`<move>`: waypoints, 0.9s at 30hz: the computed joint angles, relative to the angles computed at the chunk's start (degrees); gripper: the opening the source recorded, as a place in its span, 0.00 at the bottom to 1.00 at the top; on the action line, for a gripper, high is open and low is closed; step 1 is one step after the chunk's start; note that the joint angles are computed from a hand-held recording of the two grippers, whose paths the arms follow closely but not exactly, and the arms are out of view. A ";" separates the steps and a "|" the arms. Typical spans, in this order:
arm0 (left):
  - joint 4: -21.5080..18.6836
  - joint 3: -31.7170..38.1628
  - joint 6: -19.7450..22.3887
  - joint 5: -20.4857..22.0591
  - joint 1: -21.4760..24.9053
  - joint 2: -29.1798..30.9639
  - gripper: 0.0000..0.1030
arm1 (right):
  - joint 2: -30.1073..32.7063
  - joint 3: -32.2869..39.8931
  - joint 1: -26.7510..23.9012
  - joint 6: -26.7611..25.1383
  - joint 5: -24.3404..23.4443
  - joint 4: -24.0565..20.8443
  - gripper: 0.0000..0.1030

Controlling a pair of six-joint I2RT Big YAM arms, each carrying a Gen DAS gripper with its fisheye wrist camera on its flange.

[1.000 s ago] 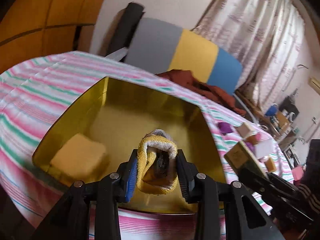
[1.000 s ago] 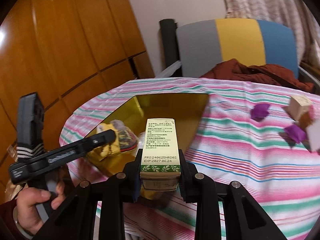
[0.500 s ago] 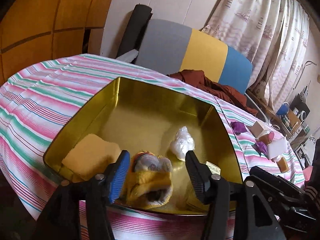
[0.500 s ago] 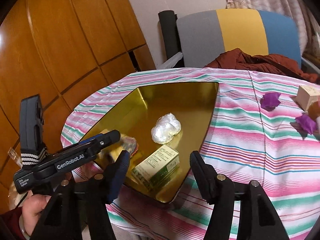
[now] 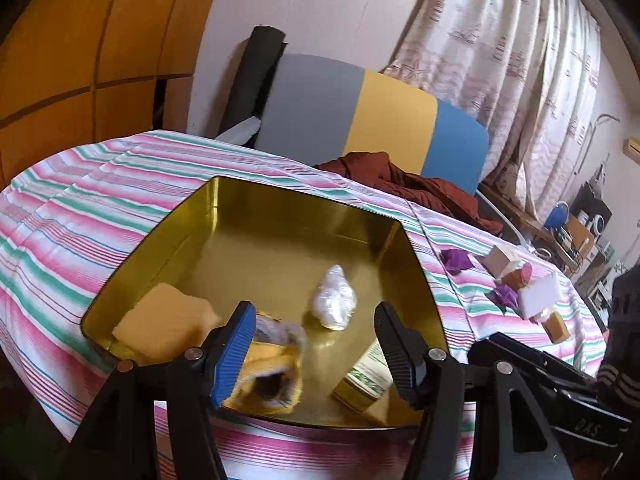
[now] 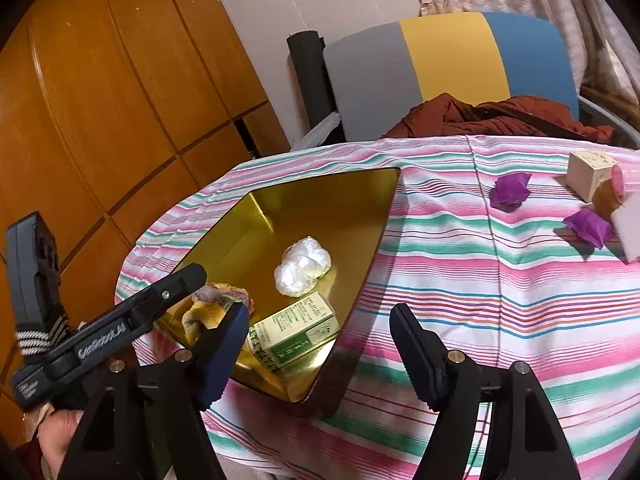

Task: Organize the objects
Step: 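Lower the sock and the green-white box into the gold tray and release both, then move the right gripper to the pink hair roller and grasp it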

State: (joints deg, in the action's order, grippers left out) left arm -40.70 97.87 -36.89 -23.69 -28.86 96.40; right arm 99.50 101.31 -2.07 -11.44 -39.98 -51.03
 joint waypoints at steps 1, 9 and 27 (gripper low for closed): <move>-0.02 0.17 0.34 0.09 -0.23 0.12 0.61 | 0.11 0.13 -0.13 0.20 0.17 0.00 0.71; 0.68 2.29 4.33 4.17 -2.08 1.69 0.61 | 0.61 0.72 -1.51 1.76 0.74 0.81 0.75; -2.37 13.08 9.36 9.42 -6.47 8.82 0.61 | 7.11 9.28 -9.20 2.45 9.26 0.97 0.76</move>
